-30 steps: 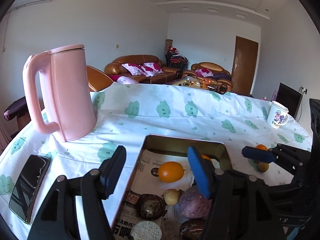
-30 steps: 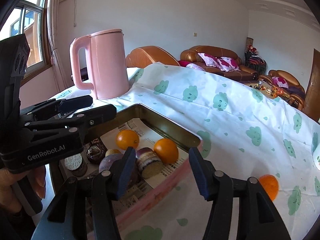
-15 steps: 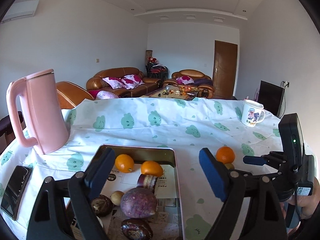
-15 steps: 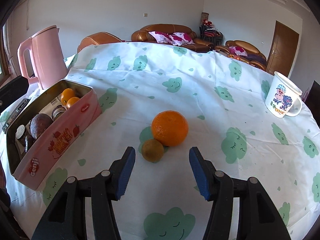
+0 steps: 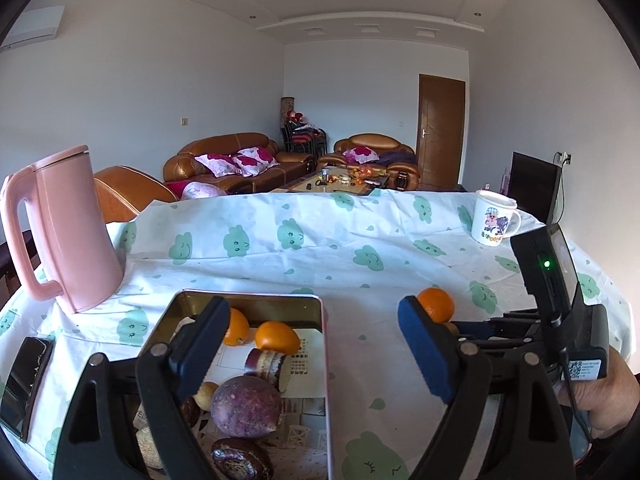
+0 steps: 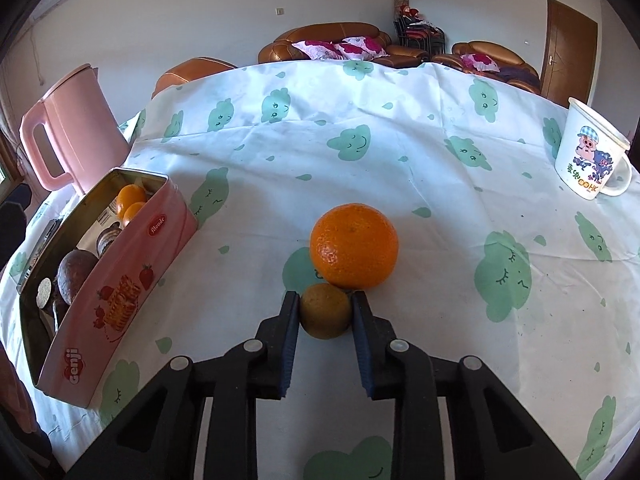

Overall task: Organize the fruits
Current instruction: 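Grasp the small brown fruit with the right tool while the left tool grasps an orange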

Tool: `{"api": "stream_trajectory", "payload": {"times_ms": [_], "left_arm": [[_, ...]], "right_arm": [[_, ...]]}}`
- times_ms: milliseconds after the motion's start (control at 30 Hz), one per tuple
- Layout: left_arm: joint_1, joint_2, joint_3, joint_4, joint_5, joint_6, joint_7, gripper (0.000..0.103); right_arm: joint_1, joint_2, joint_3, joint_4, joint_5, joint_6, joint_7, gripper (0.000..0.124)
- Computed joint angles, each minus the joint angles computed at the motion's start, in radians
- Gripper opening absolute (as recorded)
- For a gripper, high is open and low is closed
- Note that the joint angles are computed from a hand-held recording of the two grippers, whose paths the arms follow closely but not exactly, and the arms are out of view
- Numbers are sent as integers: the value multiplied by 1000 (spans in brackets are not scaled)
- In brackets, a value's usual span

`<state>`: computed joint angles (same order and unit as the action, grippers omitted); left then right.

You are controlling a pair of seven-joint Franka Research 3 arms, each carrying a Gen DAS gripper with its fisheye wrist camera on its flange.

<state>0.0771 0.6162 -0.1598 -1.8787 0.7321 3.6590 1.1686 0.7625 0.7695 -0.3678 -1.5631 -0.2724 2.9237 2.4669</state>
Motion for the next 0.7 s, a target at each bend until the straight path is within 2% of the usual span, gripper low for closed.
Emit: {"api": "stream_trajectory", "payload": {"times_ms": [33, 100, 167, 267, 300, 333, 433, 500, 533, 633, 700], "left_arm": [[-1, 1, -5, 3, 8, -5, -2, 88], [5, 8, -28, 15, 39, -27, -16, 88], [38, 26, -83, 46, 111, -69, -60, 88], [93, 68, -182, 103, 218, -147, -124, 88], [118, 89, -228, 126, 252, -183, -136, 88], [164, 119, -304, 150, 290, -236, -140, 88], [229, 202, -459, 202, 297, -374, -66, 88], [228, 241, -506, 232, 272, -435, -8, 88], [239, 271, -547, 250, 254, -477, 35, 88], [221, 333, -597, 317, 192, -579, 127, 88], [197, 363, -607, 362, 150, -636, 173, 88]], "right_arm": [[18, -11, -23, -27, -9, 23, 18, 27], [89, -27, -112, -78, -41, 46, 72, 27], [142, -39, -186, -120, -69, 55, 114, 27], [205, -51, -284, -175, -105, 57, 176, 27], [215, -53, -306, -188, -114, 58, 194, 27], [225, -55, -326, -200, -122, 59, 211, 27], [238, -60, -370, -232, -136, 73, 255, 27], [229, -66, -373, -248, -130, 90, 262, 27], [229, -64, -377, -252, -125, 96, 264, 27], [233, -62, -386, -268, -103, 119, 255, 27], [233, -62, -386, -276, -78, 139, 237, 27]]}}
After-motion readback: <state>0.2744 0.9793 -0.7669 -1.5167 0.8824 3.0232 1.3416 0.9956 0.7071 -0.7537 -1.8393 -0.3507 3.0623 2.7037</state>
